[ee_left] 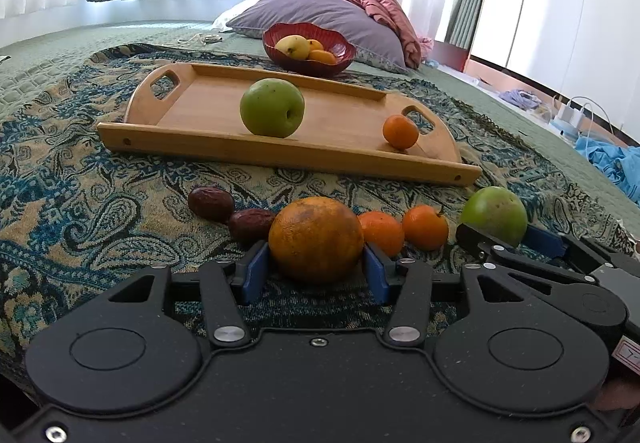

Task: Organize fruits
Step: 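Grasp the large orange with the left tool while the right tool grasps a large green apple, then carry the large orange and green apple onto the wooden tray and lower them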

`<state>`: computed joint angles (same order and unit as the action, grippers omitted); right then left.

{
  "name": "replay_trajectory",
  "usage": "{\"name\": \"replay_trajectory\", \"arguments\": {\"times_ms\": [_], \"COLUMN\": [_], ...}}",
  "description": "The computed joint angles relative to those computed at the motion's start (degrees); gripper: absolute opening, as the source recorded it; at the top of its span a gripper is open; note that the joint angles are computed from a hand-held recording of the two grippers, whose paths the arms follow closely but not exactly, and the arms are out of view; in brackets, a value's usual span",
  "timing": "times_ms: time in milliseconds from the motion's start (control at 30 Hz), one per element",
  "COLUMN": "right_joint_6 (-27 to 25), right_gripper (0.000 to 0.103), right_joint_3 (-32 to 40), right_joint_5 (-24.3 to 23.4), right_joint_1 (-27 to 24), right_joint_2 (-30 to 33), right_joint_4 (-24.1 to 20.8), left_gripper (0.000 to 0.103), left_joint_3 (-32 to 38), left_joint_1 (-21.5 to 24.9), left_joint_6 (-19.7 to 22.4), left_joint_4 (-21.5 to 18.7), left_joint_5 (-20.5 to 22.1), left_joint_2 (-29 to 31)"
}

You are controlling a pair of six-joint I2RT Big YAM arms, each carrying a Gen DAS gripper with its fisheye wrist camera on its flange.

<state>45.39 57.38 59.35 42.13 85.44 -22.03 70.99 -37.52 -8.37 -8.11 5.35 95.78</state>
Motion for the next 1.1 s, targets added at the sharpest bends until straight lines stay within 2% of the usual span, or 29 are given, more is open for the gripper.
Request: {"name": "replay_trajectory", "arguments": {"times_ms": [233,633,867,1100], "right_joint_6": [1.86,2.46,1.54,1.32], "right_gripper": [0.072,0.072,0.060,0.059], "right_joint_3": [0.08,0.80,0.59,0.58], "right_joint_5": [-1.71,-0.41,-0.28,-0.75], "right_joint_1": [-1.05,-1.03,-1.06,-1.22], "right_joint_2": [0.69,2.31,2.16,1.68], "right_joint_4": [0.38,0.54,1.13,0.94], "left_gripper": [0.051,0.048,0.048,0.048], "left_joint_3": [-0.45,-2.30,-3.77,-4.13], "left_joint_1": [-0.03,-0.22,-0.33,0.27], "left_joint_6": [0.09,1.42,2.20,3.31], "left_joint_4": [1.58,5.03,7.32,9.90], "left_joint_5": [-0.23,-0.72,-1.74,-2.20], "left_joint_2": [0.27,-0.19,-1.29,-2.26]}}
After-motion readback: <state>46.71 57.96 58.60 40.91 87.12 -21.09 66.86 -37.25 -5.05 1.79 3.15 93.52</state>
